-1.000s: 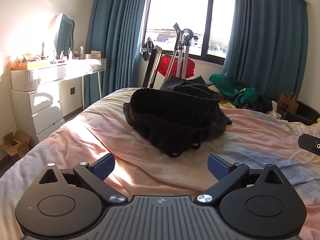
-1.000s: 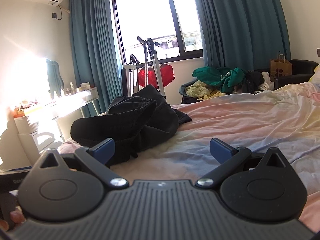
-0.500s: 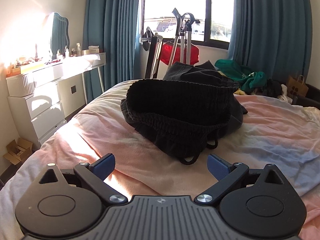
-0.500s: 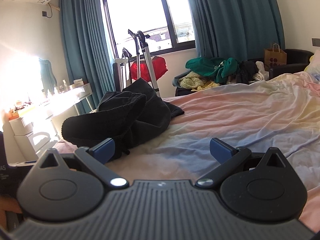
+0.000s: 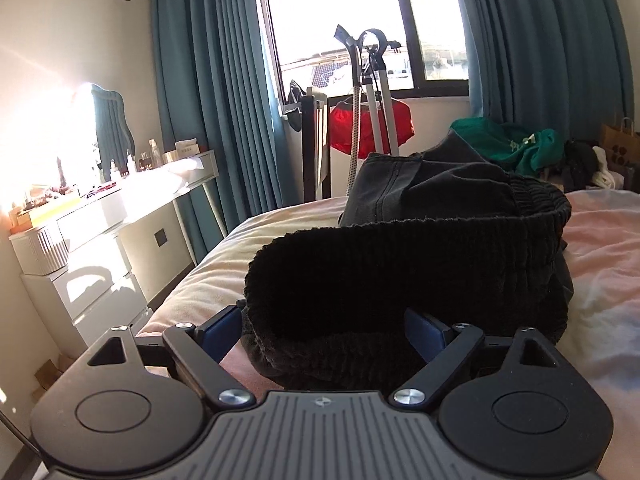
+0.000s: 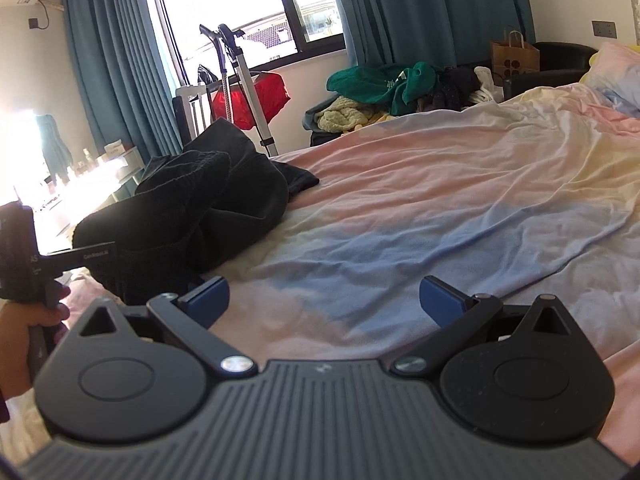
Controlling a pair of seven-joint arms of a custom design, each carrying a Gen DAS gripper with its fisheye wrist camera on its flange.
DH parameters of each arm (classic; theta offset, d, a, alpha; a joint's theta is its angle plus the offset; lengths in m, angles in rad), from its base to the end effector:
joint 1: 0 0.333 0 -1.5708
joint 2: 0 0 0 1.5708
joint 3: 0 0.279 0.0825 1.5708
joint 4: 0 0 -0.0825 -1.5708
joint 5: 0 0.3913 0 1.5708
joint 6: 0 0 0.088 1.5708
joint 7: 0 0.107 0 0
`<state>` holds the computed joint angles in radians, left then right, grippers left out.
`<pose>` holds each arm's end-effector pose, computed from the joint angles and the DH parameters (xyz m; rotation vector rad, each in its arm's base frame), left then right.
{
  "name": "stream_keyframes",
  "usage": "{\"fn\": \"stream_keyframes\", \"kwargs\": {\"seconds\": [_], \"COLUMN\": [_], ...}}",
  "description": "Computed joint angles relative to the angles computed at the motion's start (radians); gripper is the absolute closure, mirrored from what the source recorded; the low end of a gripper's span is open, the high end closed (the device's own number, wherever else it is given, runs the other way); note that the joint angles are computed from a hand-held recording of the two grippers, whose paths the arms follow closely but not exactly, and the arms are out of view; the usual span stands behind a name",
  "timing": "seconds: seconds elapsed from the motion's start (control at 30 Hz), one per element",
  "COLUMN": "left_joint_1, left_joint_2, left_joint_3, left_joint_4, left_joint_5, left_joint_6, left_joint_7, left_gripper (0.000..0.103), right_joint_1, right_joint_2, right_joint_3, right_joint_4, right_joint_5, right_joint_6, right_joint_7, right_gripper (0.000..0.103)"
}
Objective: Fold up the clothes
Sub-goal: 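Grasp one elastic cuff of the black sweatpants with the left gripper, then grasp the other elastic cuff with the right gripper while the left gripper holds its cuff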
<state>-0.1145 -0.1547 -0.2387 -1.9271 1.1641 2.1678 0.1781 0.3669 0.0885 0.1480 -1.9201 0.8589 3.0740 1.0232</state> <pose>0.5414 -0.1693 0.5808 -1.7494 1.0177 -0.4888 0.5713 0.2501 0.5121 -1.6234 1.2908 -0.3964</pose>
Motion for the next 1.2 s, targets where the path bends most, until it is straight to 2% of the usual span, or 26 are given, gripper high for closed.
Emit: {"fn": "stream_keyframes", "kwargs": {"seconds": [0.13, 0.23, 0.3, 0.37, 0.43, 0.47, 0.5, 0.57, 0.7, 0.77, 0.83, 0.9, 1.03, 1.1, 1.2], "left_joint_1": [0.022, 0.032, 0.046, 0.065, 0.085, 0.09, 0.095, 0.105, 0.126, 0.135, 0.123, 0.077, -0.022, -0.051, -0.073], "left_joint_2": [-0.061, -0.033, -0.026, -0.031, -0.041, -0.048, -0.055, -0.08, -0.258, -0.372, -0.488, -0.61, -0.826, -0.855, -0.874], "left_joint_3": [0.024, 0.025, 0.043, 0.064, 0.089, 0.093, 0.097, 0.093, 0.057, 0.022, -0.015, -0.014, -0.03, -0.046, -0.058], "left_joint_4": [-0.061, -0.029, -0.027, -0.04, -0.065, -0.073, -0.081, -0.099, -0.245, -0.321, -0.383, -0.454, -0.571, -0.586, -0.604], "left_joint_5": [-0.008, -0.091, -0.135, -0.194, -0.261, -0.287, -0.313, -0.341, -0.272, -0.248, -0.256, -0.317, -0.451, -0.489, -0.505], "left_joint_6": [0.148, 0.102, 0.132, 0.16, 0.229, 0.245, 0.262, 0.268, 0.292, 0.26, 0.19, 0.146, -0.005, -0.07, -0.1], "left_joint_7": [-0.085, 0.002, 0.001, -0.043, -0.081, -0.073, -0.064, -0.063, -0.105, -0.137, -0.136, -0.113, -0.036, -0.013, -0.012], "left_gripper": [0.012, 0.015, 0.021, 0.021, 0.026, 0.036, 0.061, 0.087, 0.092, 0.094, 0.095, 0.095, 0.095, 0.094, 0.094], "right_joint_1": [0.0, -0.007, -0.011, -0.012, -0.013, -0.012, -0.009, -0.002, -0.005, -0.012, -0.017, -0.029, -0.022, 0.004, 0.051], "right_joint_2": [0.033, 0.042, 0.042, 0.046, 0.052, 0.055, 0.059, 0.061, 0.051, 0.048, 0.041, 0.027, -0.066, -0.108, -0.134], "right_joint_3": [-0.016, -0.009, -0.007, -0.007, -0.008, -0.01, -0.012, -0.016, 0.002, 0.019, 0.036, 0.058, 0.061, 0.042, 0.024], "right_joint_4": [0.032, 0.043, 0.044, 0.046, 0.049, 0.05, 0.052, 0.046, 0.027, 0.025, 0.022, 0.022, -0.033, -0.054, -0.058], "right_joint_5": [-0.049, -0.045, -0.042, -0.046, -0.052, -0.06, -0.074, -0.107, -0.09, -0.037, 0.026, 0.145, 0.492, 0.634, 0.783], "right_joint_6": [-0.048, -0.065, -0.077, -0.087, -0.097, -0.102, -0.106, -0.098, -0.075, -0.058, -0.042, -0.043, -0.086, -0.108, -0.101], "right_joint_7": [0.09, 0.093, 0.094, 0.102, 0.111, 0.12, 0.134, 0.155, 0.114, 0.055, -0.018, -0.136, -0.501, -0.686, -0.914], "right_gripper": [0.0, 0.0, 0.0, 0.0, 0.0, 0.0, 0.0, 0.0, 0.0, 0.0, 0.0, 0.0, 0.0, 0.0, 0.0]}}
